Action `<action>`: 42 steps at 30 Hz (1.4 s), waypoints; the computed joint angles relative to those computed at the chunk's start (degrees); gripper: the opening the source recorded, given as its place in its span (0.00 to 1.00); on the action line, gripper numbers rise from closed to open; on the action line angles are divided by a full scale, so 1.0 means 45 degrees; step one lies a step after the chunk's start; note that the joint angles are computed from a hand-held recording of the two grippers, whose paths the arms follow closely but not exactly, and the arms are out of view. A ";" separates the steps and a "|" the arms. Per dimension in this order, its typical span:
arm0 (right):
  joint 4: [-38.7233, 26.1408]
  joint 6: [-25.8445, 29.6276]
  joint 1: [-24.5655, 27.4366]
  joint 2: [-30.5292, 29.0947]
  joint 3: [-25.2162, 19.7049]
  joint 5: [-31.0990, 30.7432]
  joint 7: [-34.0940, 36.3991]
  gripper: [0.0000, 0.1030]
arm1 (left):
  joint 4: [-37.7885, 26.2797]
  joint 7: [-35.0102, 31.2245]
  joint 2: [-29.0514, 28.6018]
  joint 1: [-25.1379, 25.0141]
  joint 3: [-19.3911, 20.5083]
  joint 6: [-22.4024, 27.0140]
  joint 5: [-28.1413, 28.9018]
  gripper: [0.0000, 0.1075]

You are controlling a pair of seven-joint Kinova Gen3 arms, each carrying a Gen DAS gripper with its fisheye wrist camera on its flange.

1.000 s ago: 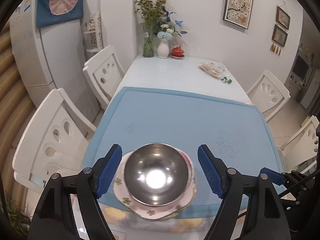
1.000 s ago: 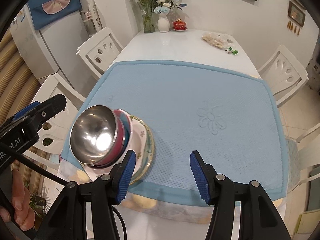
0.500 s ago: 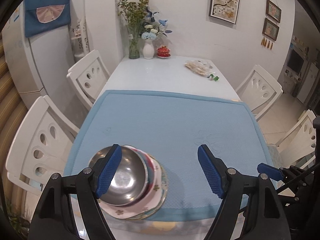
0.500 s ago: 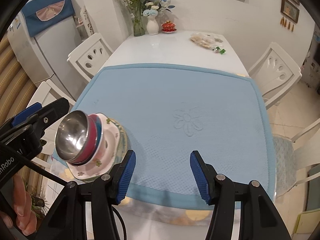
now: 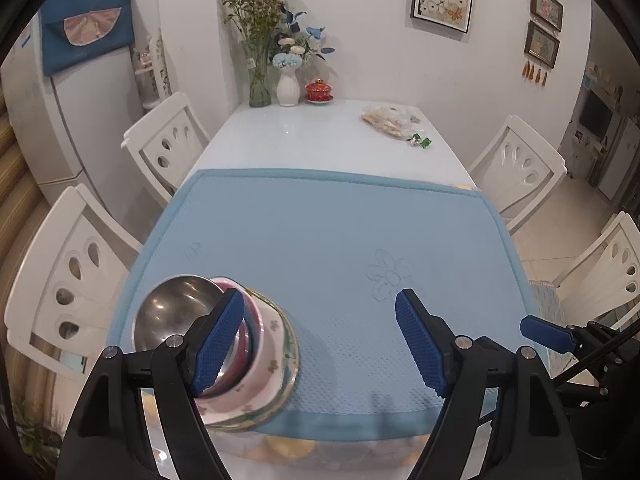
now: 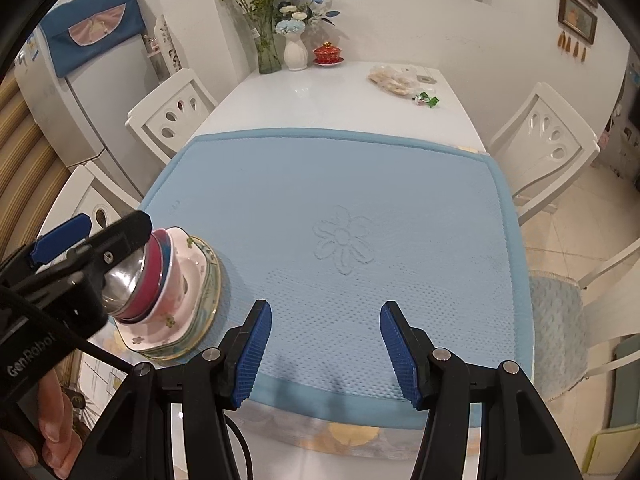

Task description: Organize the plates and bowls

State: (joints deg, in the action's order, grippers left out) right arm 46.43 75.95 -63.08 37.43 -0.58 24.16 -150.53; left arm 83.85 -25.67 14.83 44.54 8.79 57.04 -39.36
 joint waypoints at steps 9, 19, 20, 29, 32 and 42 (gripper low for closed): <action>0.1848 -0.0588 0.0476 -0.0809 -0.0226 0.0036 -0.0241 0.53 | -0.0724 -0.0300 0.1202 0.0330 -0.0123 0.0102 0.0711 0.72; 0.5145 -0.2459 0.0612 -0.1154 0.0062 0.2071 -0.2373 0.56 | -0.1955 -0.0321 0.3705 0.0774 -0.1009 0.0025 0.1554 0.72; 0.5450 -0.2804 0.0816 -0.1160 -0.0023 0.2073 -0.2446 0.56 | -0.2139 -0.0408 0.3973 0.0838 -0.1118 0.0116 0.1638 0.72; 0.6562 -0.4259 0.2046 -0.0283 -0.0034 0.1358 -0.2705 0.56 | -0.3392 -0.1204 0.5803 0.1095 -0.1703 -0.0209 0.2781 0.72; 0.6657 -0.4570 0.2220 -0.0068 0.0036 0.1253 -0.2575 0.56 | -0.3667 -0.1230 0.6101 0.1277 -0.1922 -0.0184 0.2856 0.72; 0.7081 -0.5315 0.1871 0.0201 0.0552 0.1674 -0.3236 0.87 | -0.3445 -0.0599 0.6257 0.1461 -0.2487 -0.1305 0.2588 0.75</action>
